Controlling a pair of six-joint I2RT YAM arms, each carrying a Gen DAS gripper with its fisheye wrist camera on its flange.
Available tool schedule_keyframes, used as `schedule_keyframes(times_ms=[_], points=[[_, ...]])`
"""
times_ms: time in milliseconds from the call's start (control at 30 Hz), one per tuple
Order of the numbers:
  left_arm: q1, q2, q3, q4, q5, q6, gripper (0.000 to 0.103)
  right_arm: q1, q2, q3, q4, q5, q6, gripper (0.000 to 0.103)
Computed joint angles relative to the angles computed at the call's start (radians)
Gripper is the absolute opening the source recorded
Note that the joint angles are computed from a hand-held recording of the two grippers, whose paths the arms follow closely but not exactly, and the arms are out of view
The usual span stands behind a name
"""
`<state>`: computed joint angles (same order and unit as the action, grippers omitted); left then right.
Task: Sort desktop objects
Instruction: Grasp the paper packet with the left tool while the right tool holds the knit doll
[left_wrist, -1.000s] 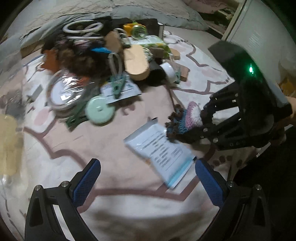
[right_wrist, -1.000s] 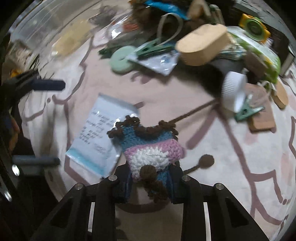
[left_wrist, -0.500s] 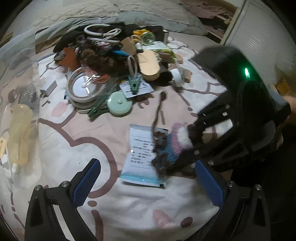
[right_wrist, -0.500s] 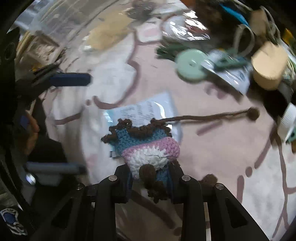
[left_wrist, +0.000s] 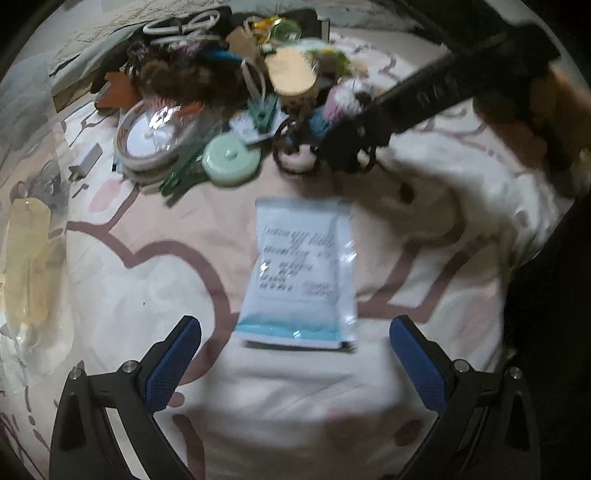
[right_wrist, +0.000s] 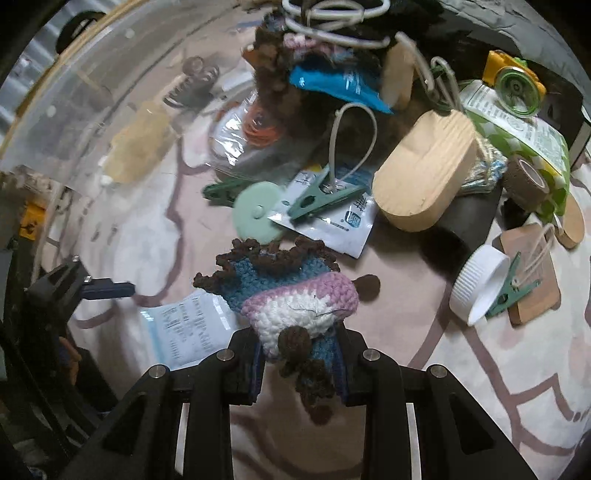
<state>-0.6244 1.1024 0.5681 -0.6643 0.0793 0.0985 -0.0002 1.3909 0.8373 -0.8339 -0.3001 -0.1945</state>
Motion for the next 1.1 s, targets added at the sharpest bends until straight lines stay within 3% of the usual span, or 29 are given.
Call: schedule_keyframes(times_ms=[100,333,533,700,1100], points=[[-0.002,0.037,-0.023,0.025,-0.085,0.012,0.103,0.036,0.049,0.007,0.019,0.037,0.008,0.031],[0.173,0.031,-0.014,0.023,-0.138,0.052,0.103,0.103,0.108,0.02,0.017,0.047,0.047,0.031],[0.319,0.002,0.024,-0.054,0.067,0.177,0.103,0.132,0.103,0.004,-0.029,-0.046,0.055,0.031],[0.208,0.089,0.082,-0.062,0.11,0.057,0.103,0.165,0.049,-0.014,-0.083,-0.119,0.031,0.031],[0.017,0.322,0.175,0.003,-0.028,-0.111,0.103,-0.137,-0.062,0.019,-0.175,-0.144,-0.093,0.031]])
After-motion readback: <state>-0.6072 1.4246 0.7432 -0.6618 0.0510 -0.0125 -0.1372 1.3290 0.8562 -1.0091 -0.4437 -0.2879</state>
